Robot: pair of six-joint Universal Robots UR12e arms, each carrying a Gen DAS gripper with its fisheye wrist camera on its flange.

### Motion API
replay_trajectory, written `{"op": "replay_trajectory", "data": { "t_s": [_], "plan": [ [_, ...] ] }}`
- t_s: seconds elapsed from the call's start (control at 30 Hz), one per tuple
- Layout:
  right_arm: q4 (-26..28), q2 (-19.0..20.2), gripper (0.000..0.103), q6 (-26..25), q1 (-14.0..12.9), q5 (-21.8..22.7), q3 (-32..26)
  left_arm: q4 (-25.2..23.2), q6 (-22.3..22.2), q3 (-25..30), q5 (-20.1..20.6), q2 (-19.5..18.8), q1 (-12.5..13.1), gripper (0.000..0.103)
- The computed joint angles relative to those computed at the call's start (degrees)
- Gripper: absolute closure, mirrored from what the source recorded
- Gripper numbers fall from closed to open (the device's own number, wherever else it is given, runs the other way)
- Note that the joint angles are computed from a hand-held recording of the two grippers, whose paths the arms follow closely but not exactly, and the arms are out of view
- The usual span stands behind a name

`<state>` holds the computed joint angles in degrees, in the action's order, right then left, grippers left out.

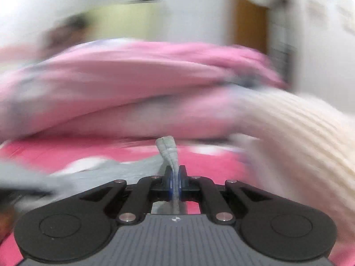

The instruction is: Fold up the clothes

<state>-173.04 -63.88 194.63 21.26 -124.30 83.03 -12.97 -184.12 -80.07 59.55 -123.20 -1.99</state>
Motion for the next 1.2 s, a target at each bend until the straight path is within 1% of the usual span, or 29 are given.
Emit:
{"op": "replay_trajectory", "data": {
  "t_s": [0.07,0.1,0.17,0.2,0.23,0.27,0.33,0.37,0.43,0.53,0.57,0.6,0.63,0.67,0.73,0.77,0.8,0.83,0.87,0.93,1.0,1.07,1.1,1.17,1.2],
  "plan": [
    [5.0,-0.08,0.099,7.82,-0.38,-7.01,0.53,0.03,-0.06,0.02,-0.05,-0.02,0.02,0.029],
    [8.57,-0.1,0.099,11.67,-0.57,-9.7,0.78,0.04,-0.1,0.02,-0.08,-0.03,0.04,0.029],
    [15.08,-0.04,0.1,18.31,-0.74,-13.17,1.13,0.05,-0.12,0.04,-0.09,-0.05,0.04,0.029],
    [16.77,0.39,0.1,19.25,-0.39,-14.8,0.8,0.07,-0.07,0.04,-0.08,-0.06,0.05,0.029],
    [19.27,1.15,0.1,19.33,0.21,-17.2,-0.17,0.07,-0.07,0.04,-0.08,-0.06,0.05,0.029],
    [21.94,1.75,0.1,19.37,0.78,-18.56,-1.21,0.07,-0.07,0.04,-0.08,-0.06,0.05,0.029],
    [26.21,2.21,0.099,20.68,1.44,-20.41,-2.3,0.11,-0.14,0.04,-0.08,-0.06,0.04,0.029],
    [27.37,2.33,0.099,20.75,1.6,-21.24,-2.46,0.12,-0.14,0.04,-0.05,-0.06,0.03,0.029],
    [31.73,1.99,0.099,22.06,1.52,-22.22,-2.48,0.15,-0.18,0.02,-0.07,-0.06,0.03,0.029],
    [39.34,1.58,0.096,23.63,0.87,-19.96,-3.34,0.2,-0.3,0.0,-0.18,-0.06,0.06,0.029],
    [40.64,1.57,0.091,23.98,0.97,-19.52,-3.73,0.21,-0.38,0.01,-0.25,-0.07,0.07,0.029],
    [41.93,1.56,0.077,24.31,1.07,-19.08,-4.12,0.23,-0.49,0.01,-0.33,-0.07,0.08,0.029],
    [42.97,1.24,0.067,24.99,1.41,-18.67,-4.12,0.36,-0.77,0.01,-0.57,-0.09,0.15,0.029],
    [41.61,0.69,0.058,24.38,1.7,-17.48,-3.47,0.69,-1.34,-0.03,-1.05,-0.12,0.29,0.029],
    [42.93,0.02,0.052,25.66,2.32,-17.61,-3.42,1.77,-3.24,-0.18,-1.99,-0.13,0.64,0.029],
    [42.12,-0.48,0.045,25.17,2.82,-17.93,-2.95,2.11,-3.95,-0.35,-1.51,0.08,0.71,0.029],
    [38.91,-1.0,0.04,23.54,3.23,-17.79,-2.28,1.86,-4.16,-0.59,0.11,0.61,0.65,0.029],
    [35.42,-1.49,0.04,21.7,3.63,-17.61,-1.59,1.32,-4.44,-0.94,2.23,1.49,0.58,0.029],
    [29.97,-2.16,0.04,18.54,4.1,-16.91,-0.54,1.57,-5.23,-1.46,3.15,2.47,0.77,0.029],
    [18.93,-3.12,0.039,11.1,5.12,-15.9,0.82,4.18,-7.07,-3.21,1.02,4.77,2.05,0.029],
    [8.33,-3.28,0.036,2.89,6.25,-15.38,0.69,5.94,-7.62,-5.2,-0.76,7.74,3.6,0.028],
    [0.56,-2.56,0.034,-2.98,6.93,-13.81,-1.32,4.67,-7.52,-6.97,-4.42,11.1,6.05,0.027],
    [-1.82,-2.49,0.034,-4.31,7.22,-12.47,-2.07,3.67,-7.54,-7.71,-6.62,12.74,7.44,0.026],
    [-6.1,-2.53,0.034,-6.19,7.92,-7.82,-3.69,1.74,-8.41,-9.17,-11.46,15.75,10.82,0.025],
    [-7.89,-2.66,0.034,-6.99,8.38,-5.68,-4.26,0.55,-8.83,-9.63,-12.73,16.93,12.4,0.025]
  ]
}}
